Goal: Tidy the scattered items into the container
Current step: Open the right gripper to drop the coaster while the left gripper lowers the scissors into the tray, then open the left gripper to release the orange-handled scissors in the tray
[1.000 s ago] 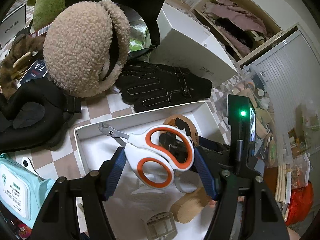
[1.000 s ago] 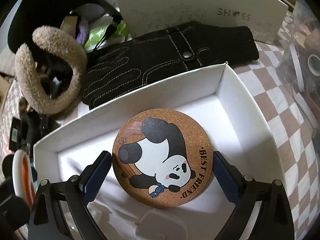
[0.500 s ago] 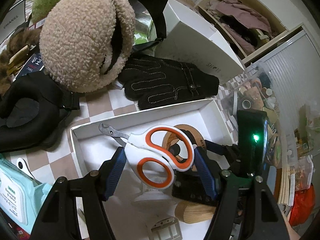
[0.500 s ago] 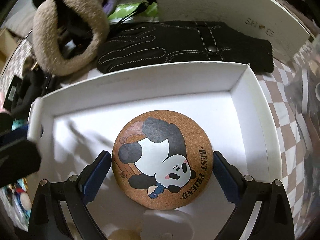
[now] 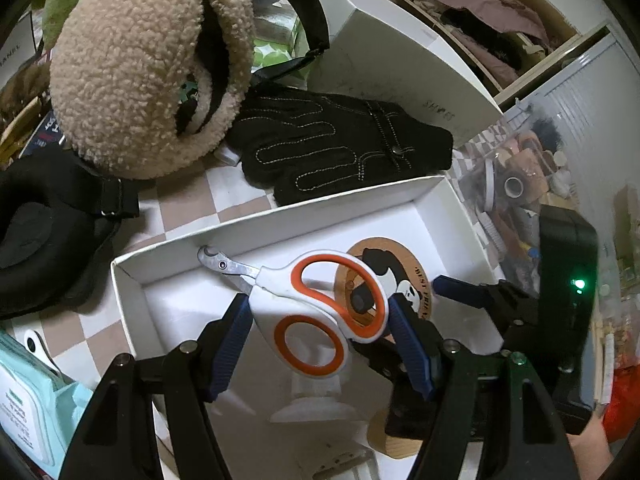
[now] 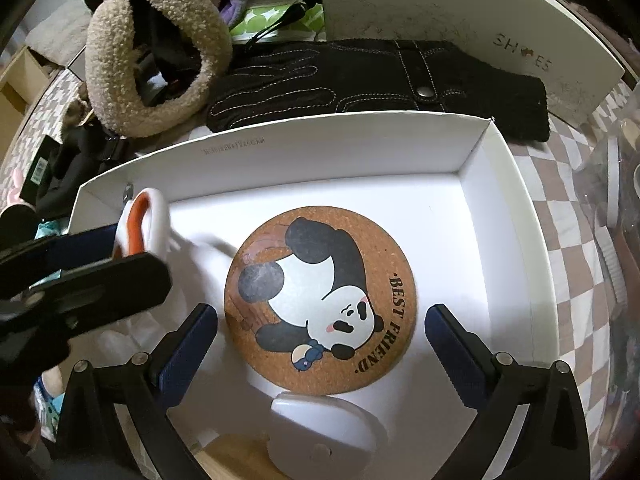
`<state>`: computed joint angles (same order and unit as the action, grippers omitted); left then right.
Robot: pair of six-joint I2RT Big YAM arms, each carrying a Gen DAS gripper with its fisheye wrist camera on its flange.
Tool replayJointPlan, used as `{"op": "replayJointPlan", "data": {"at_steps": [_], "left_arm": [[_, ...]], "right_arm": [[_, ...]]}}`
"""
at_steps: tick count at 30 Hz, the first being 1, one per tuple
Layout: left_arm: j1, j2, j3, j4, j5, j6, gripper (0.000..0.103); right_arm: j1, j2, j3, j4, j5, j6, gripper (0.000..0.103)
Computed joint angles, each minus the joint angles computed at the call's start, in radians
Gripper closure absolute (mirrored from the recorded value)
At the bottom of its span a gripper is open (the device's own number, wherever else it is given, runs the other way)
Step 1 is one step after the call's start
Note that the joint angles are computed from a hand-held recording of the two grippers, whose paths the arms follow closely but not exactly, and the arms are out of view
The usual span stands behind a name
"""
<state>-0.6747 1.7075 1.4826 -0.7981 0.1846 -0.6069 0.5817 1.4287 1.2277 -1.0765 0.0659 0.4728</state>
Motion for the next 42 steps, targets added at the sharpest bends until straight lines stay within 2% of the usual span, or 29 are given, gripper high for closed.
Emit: {"op": "replayJointPlan", "data": {"at_steps": [8,10,14,19,26,30,32,33,35,38,42], "left_arm": [[-0.033,0.025,0.037,-0.056,-0.096,0.053,0.034],[-0.032,0.027,0.038,-0.054,-0.079,0.050,0.034],[-0.020,0.031,0.027,-0.036,-0.008,-0.004,0.034],[-0.022,0.036,0.032,-0.044,-0.005,-0.008,0.034],[-0.013,0.022,0.023,-0.039,0.043,-0.033,0.032],[-0.020,0.011,0.026,-0.047,0.046,-0.027,0.026],[-0.026,0.001,0.029,-0.065,0.020,-0.018,0.016],[-0.029,-0.009,0.025,-0.069,0.002,-0.013,0.008],[-0.033,-0.031,0.016,-0.074,-0.023,-0.008,0.007],[-0.027,-0.063,-0.002,-0.069,-0.021,-0.019,0.002],[-0.026,-0.112,-0.020,-0.079,-0.069,-0.008,0.000]], "right_arm": [[0.005,-0.025,-0.002,-0.024,-0.002,0.004,0.000],[0.008,-0.028,0.000,-0.029,-0.002,0.007,0.000],[0.016,-0.032,0.006,-0.045,0.001,0.006,0.000],[0.024,-0.045,0.010,-0.063,0.003,0.007,0.000],[0.037,-0.062,0.019,-0.093,0.009,0.016,0.000],[0.052,-0.071,0.033,-0.115,0.021,0.018,0.000],[0.062,-0.075,0.045,-0.130,0.028,0.025,0.000],[0.066,-0.078,0.050,-0.136,0.029,0.029,0.000],[0.077,-0.084,0.063,-0.149,0.032,0.039,0.000],[0.100,-0.094,0.084,-0.167,0.045,0.053,0.000],[0.145,-0.102,0.119,-0.203,0.098,0.071,0.000]]}}
